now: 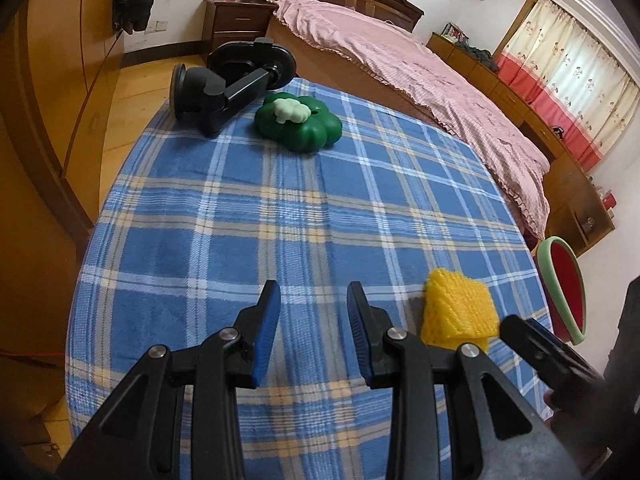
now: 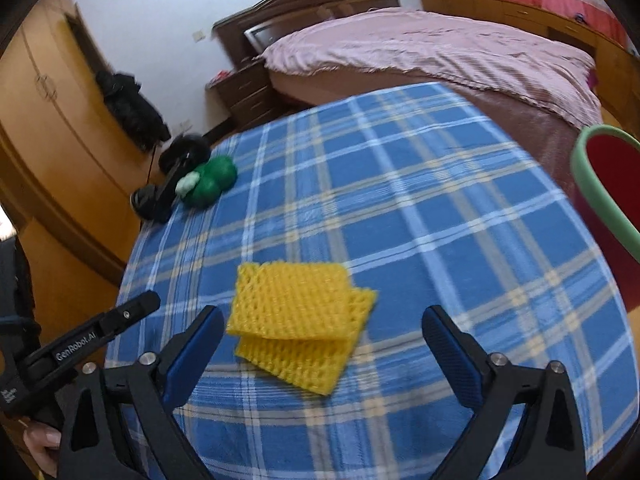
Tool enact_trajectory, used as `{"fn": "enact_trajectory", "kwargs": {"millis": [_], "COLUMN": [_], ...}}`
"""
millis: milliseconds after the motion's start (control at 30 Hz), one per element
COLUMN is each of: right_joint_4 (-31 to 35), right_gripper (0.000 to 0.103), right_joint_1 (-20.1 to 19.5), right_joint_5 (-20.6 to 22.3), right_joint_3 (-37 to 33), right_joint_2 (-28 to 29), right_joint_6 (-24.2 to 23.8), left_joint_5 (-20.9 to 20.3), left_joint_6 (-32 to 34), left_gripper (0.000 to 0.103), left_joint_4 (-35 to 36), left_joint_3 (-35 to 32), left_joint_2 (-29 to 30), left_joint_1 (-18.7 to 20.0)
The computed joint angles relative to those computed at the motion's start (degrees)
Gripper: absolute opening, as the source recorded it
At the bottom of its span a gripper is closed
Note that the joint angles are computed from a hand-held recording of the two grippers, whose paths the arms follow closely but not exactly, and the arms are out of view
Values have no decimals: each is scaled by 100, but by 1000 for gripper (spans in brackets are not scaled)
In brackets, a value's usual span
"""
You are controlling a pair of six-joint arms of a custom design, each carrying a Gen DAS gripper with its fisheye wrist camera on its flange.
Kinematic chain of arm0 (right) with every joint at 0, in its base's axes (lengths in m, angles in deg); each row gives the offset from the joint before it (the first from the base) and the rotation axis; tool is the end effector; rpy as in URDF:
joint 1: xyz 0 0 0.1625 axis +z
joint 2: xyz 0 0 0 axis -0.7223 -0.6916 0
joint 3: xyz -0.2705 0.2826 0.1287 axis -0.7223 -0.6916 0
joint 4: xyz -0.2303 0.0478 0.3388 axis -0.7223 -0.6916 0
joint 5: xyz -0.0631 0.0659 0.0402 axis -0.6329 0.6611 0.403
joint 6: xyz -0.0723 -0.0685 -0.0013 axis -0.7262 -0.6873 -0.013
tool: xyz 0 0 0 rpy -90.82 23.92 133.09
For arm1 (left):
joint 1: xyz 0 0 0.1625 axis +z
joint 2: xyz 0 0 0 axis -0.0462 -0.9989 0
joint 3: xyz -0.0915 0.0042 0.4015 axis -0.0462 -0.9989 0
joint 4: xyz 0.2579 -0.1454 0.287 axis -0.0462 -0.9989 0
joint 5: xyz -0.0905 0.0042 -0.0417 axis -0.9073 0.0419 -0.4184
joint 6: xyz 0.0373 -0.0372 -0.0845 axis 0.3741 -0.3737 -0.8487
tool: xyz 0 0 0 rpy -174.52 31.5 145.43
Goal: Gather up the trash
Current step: 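Grasp a yellow foam net with the right gripper while the left gripper approaches the other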
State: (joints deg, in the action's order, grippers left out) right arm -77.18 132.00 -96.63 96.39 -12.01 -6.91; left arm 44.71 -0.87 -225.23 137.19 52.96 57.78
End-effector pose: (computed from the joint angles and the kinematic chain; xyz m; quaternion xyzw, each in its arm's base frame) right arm 0.0582 -0.8423 0.1439 0.3690 -0.9160 0.0995 0.1221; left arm -0.2111 -0.6948 -0.0205 -0.2440 0.8024 -0.4538 0.3010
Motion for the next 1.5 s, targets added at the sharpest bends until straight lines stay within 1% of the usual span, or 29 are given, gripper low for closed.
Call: {"fn": "enact_trajectory", "kwargs": {"millis": [133, 200, 233, 300, 333, 400, 467, 500, 567, 767, 900, 1033, 1200, 1267, 1367, 1467, 1500], "right_joint_4": [-78, -39, -36, -32, -86, 2, 46, 55, 80, 22, -271, -382, -515, -690, -1123, -1124, -1109], "right_gripper": [79, 66, 63, 53, 50, 37, 28, 20, 15, 14, 14, 14, 14, 14, 14, 14, 14], "right_joint_1": [31, 33, 28, 16, 7, -1, -1, -8, -25, -97, -139, -170, -229, -259, -312, -368, -382], "right_joint_5": [-141, -200, -221, -253, -217, -150, -123, -88, 6, 486, 899, 1146, 1292, 1287, 1242, 1208, 1194], "right_joint_3": [9, -56, -71, -109, -84, -136, -176, -183, -185, -3, 253, 287, 260, 308, 437, 358, 336], "right_joint_2": [126, 197, 220, 266, 257, 257, 261, 251, 220, -38, -306, -428, -508, -554, -635, -638, -636], "right_joint_6": [-84, -67, -65, -74, -96, -94, -91, -100, -70, -62, -171, -115, -17, 57, 203, 355, 370], "left_joint_5": [-63, -93, -110, -141, -143, -150, -155, -163, -174, -187, -250, -364, -495, -574, -755, -920, -976], "left_joint_6": [22, 1, -5, 0, 5, 48, 114, 149, 217, 377, 643, 875, 1176, 1249, 1381, 1509, 1567], "left_gripper": [34, 34, 34, 34, 34, 34, 34, 34, 34, 34, 34, 34, 34, 34, 34, 35, 38], "left_joint_4": [-86, -65, -67, -125, -153, -218, -292, -314, -349, -459, -650, -685, -673, -501, -246, -6, 56], "left_joint_3": [35, 38, 43, 60, 62, 66, 56, 48, 26, -34, -138, -313, -603, -771, -1073, -1395, -1509], "left_joint_2": [-3, -4, -6, -3, 1, 5, 20, 28, 49, 100, 181, 290, 457, 531, 674, 836, 899], "left_joint_1": [37, 58, 65, 78, 81, 86, 88, 87, 83, 55, 45, 37, 18, 25, 55, 78, 82]}}
